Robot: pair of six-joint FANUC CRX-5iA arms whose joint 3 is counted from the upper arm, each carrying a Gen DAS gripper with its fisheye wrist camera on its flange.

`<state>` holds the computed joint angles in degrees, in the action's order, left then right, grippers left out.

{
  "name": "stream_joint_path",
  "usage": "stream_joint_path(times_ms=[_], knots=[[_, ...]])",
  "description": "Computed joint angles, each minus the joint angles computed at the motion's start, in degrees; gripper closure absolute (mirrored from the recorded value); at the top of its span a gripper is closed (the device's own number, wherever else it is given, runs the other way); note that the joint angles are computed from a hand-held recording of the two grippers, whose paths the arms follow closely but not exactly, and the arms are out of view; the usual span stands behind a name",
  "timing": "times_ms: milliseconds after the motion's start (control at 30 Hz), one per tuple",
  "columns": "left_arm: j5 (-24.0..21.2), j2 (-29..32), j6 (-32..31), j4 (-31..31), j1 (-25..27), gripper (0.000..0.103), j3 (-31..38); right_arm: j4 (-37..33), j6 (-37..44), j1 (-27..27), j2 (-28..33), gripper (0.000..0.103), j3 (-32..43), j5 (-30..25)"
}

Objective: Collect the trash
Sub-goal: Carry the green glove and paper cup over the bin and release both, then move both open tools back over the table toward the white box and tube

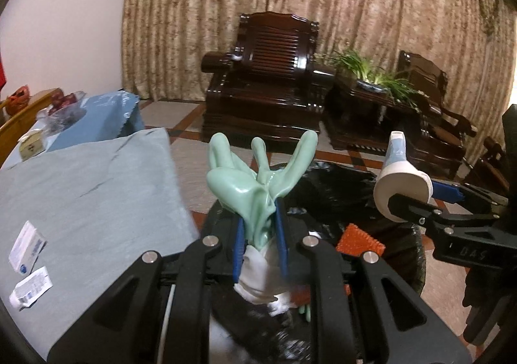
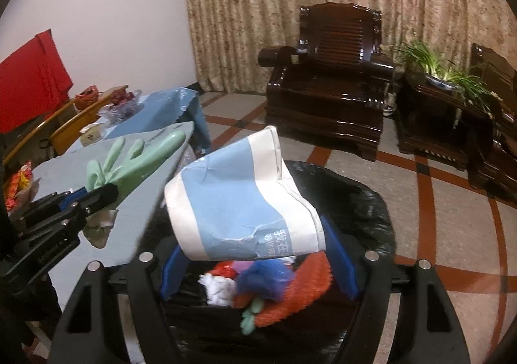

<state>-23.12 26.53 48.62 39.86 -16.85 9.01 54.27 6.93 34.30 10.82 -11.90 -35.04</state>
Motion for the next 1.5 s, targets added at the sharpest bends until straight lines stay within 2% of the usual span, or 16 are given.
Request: stream_joint_path(times_ms=[333, 433, 500, 533, 633, 700, 867, 933, 1200, 1500], knots=[[-3.0, 6.1, 1.4, -1.9, -1.7, 0.085, 7.4, 0.5, -0.7, -2.6, 0.3, 0.029, -1.3, 0.2], [-4.9, 7.7, 0.8, -0.8, -1.9, 0.081, 9.4, -0.4, 0.4, -2.9, 0.8, 0.028, -0.9, -0.2], [-6.1, 8.6, 0.6, 0.1, -1.9, 0.072, 10.5, -1.0, 1.1, -2.7, 1.2, 0.025, -0.5, -1.3], [-6.0, 8.6, -1.1, 2.4, -1.9, 0.062, 9.9, -0.9, 1.1, -2.7, 1.2, 0.020, -0.7, -1.7], [-2.7, 7.3, -6.7, 7.9, -2.3, 0.045, 6.6, 0.7, -0.8, -2.7, 0.7, 0.012, -1.7, -2.0], [-1.6, 6.6, -7.4, 8.3, -2.3, 0.040, 5.6, 1.6, -2.1, -2.6, 0.3, 0.007, -2.4, -2.0], [1.8, 3.8, -8.7, 10.5, -1.5, 0.022, 1.7, 3.6, -5.7, -2.3, -0.7, 0.006, -3.7, -0.7], [2.5, 2.5, -8.6, 10.6, -0.8, 0.018, 0.3, 3.8, -5.9, -2.1, -1.0, 0.006, -3.8, -0.1], [4.6, -3.3, -5.5, 7.2, 2.9, 0.016, -6.1, 4.8, -7.0, 0.2, -0.2, 0.006, -2.7, 2.0], [7.5, -8.8, -1.2, 1.6, 8.2, 0.015, -12.5, 2.3, -1.9, 3.8, 4.9, 0.006, 4.1, 3.9]])
